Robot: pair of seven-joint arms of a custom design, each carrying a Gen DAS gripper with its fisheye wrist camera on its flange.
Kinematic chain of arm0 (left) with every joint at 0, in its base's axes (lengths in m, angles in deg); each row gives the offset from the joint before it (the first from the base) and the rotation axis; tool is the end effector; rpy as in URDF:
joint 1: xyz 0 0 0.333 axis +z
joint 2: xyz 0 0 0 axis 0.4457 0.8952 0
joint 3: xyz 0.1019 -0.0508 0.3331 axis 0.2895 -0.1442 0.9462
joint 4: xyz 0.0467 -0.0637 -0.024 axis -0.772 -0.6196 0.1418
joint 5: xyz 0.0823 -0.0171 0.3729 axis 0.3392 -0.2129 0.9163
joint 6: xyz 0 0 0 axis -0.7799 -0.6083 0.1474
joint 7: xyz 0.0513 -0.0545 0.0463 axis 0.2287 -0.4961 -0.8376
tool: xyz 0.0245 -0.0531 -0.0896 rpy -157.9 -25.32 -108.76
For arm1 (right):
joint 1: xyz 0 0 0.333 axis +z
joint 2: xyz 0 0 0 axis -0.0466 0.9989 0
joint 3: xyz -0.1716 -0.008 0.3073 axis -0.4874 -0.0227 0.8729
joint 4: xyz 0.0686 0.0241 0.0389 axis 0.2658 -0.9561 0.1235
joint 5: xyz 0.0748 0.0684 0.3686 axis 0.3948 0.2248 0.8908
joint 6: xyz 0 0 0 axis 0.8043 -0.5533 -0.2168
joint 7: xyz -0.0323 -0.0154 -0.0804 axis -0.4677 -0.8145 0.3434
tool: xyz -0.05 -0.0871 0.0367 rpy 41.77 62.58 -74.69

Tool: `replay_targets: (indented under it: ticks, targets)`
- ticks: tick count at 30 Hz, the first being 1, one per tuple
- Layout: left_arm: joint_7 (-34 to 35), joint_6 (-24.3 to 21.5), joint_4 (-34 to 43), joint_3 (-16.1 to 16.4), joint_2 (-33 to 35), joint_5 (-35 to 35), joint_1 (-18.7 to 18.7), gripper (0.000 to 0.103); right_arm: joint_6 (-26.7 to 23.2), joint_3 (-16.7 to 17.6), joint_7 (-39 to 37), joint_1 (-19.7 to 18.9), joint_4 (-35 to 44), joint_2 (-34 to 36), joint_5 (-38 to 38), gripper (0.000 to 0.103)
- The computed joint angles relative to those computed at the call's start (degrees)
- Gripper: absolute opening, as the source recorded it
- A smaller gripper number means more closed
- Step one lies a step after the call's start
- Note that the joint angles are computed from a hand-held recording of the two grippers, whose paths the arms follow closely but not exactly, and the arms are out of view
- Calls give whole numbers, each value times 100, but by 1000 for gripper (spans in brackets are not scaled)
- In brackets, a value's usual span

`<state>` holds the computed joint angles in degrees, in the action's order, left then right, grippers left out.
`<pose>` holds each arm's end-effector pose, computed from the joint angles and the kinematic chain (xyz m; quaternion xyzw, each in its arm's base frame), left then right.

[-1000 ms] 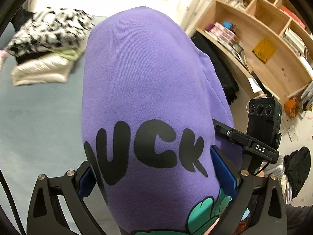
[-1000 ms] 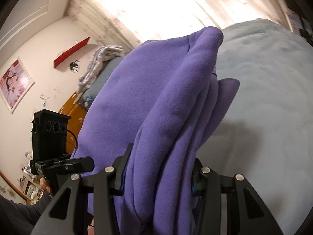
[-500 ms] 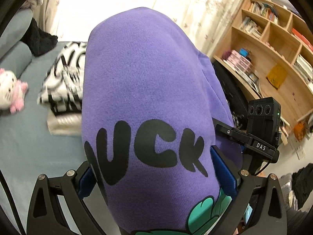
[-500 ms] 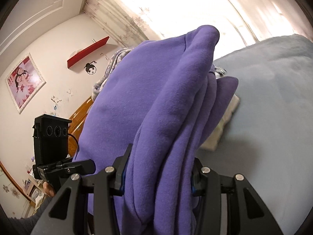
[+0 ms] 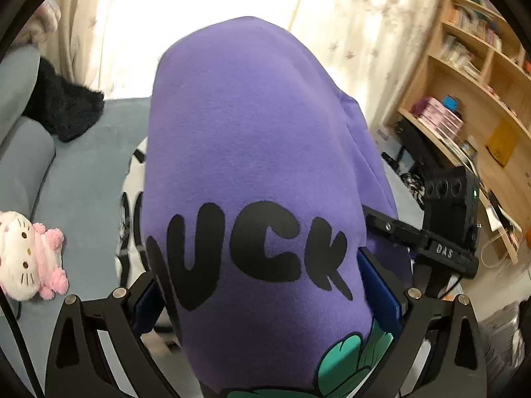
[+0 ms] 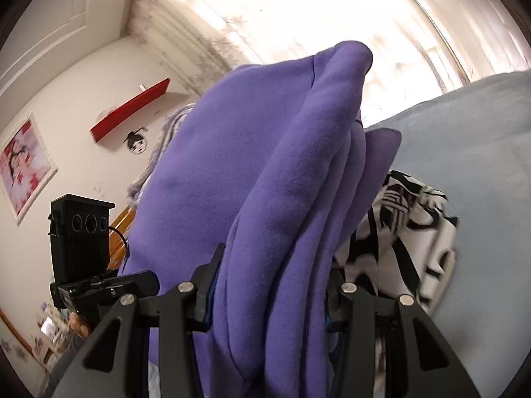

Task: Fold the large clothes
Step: 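Lift the folded hoodie with both tools and carry it to the clothes stack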

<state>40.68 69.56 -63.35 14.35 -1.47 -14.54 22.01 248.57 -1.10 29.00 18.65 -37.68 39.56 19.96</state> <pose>0.6617 -0.1709 0.7282 -0.5677 0.7404 -0.3498 0.0847 0.5731 0.3239 0.6583 -0.6214 0.5239 0.0270 0.5820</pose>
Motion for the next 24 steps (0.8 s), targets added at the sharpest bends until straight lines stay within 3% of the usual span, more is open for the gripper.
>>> replay_targets:
  ticks: [2, 5, 9, 15, 21, 24]
  targets:
    - [-125, -263, 515, 75, 456, 166, -3, 101, 27, -14, 259, 19, 240, 382, -71, 46]
    - [-344, -717, 1273, 260, 1224, 838, -169, 103, -146, -109, 1230, 37, 333, 823, -681, 48]
    - [-30, -54, 722, 82, 1106, 753, -71, 103, 199, -102, 1701, 74, 188, 945, -1341, 54]
    - [-157, 250, 422, 153, 945, 934, -121, 103, -115, -392, 2833, 239, 263, 884, -2898, 68]
    - [-862, 858, -589, 391, 205, 1743, -419, 103, -189, -345, 3377, 157, -163, 455, -3639, 72]
    - [-1268, 1007, -851, 455, 13, 2119, -495, 103, -58, -582, 3920, 320, -504, 199, -4423, 72]
